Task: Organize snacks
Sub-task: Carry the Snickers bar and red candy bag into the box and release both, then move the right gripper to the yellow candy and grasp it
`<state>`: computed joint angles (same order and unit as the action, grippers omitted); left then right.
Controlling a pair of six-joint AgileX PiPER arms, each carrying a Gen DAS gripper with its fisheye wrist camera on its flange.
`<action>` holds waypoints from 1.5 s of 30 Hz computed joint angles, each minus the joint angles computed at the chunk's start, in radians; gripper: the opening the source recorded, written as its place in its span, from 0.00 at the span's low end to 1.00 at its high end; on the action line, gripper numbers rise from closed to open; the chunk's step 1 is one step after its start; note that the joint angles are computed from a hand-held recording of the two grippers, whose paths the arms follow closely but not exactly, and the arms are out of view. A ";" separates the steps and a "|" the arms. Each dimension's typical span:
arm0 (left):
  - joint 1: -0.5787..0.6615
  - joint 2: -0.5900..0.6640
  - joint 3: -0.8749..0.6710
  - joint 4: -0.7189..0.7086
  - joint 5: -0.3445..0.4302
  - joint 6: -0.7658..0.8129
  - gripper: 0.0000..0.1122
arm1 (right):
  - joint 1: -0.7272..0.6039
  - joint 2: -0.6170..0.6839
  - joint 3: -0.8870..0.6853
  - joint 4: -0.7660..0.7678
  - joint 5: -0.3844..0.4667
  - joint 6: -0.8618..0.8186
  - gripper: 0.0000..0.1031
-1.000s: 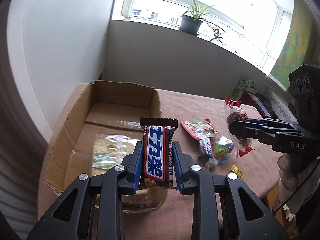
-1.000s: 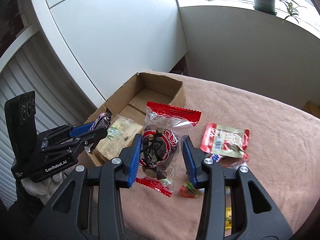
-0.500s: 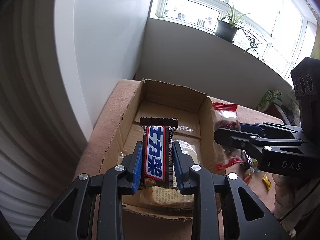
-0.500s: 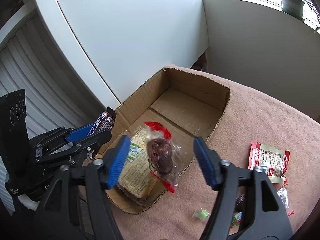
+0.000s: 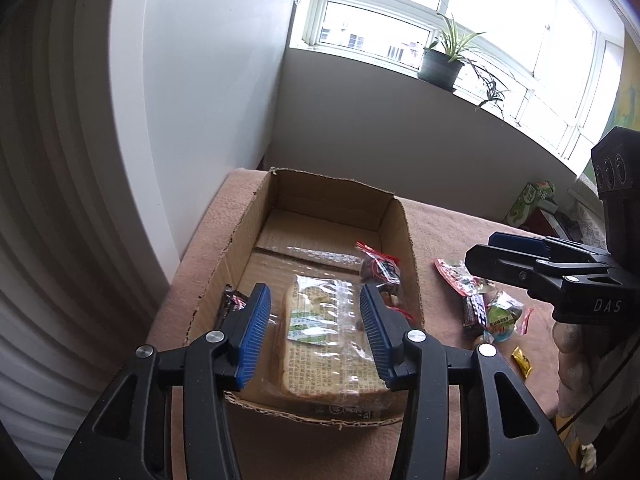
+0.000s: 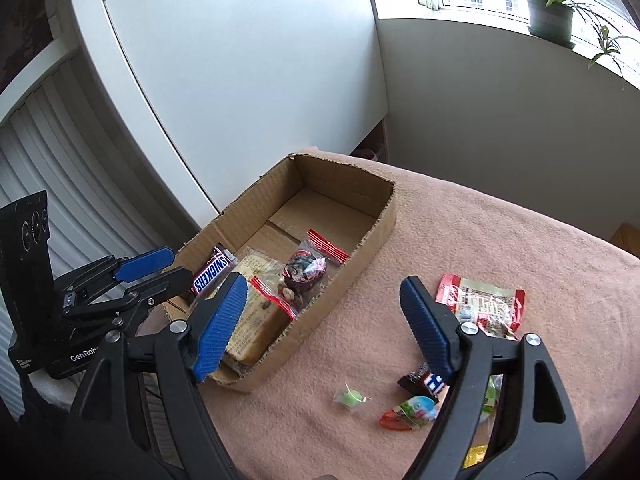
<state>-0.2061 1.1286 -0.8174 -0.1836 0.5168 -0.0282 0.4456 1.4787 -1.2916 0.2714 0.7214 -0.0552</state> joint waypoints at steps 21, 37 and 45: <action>-0.574 0.096 0.062 0.493 -0.095 -0.654 0.40 | -0.463 -0.332 0.508 0.173 0.053 -0.429 0.79; -0.645 0.306 -0.010 0.716 -0.070 -0.913 0.40 | -0.446 -0.265 0.619 0.154 -0.035 -0.471 0.62; -0.629 0.354 -0.046 0.719 -0.071 -0.911 0.29 | -0.341 -0.239 0.600 0.004 -0.083 -0.310 0.45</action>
<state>-0.8354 1.4830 -0.8630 0.5355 0.4459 -0.9394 0.1049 1.2394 -0.6920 0.2754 0.6381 -0.3648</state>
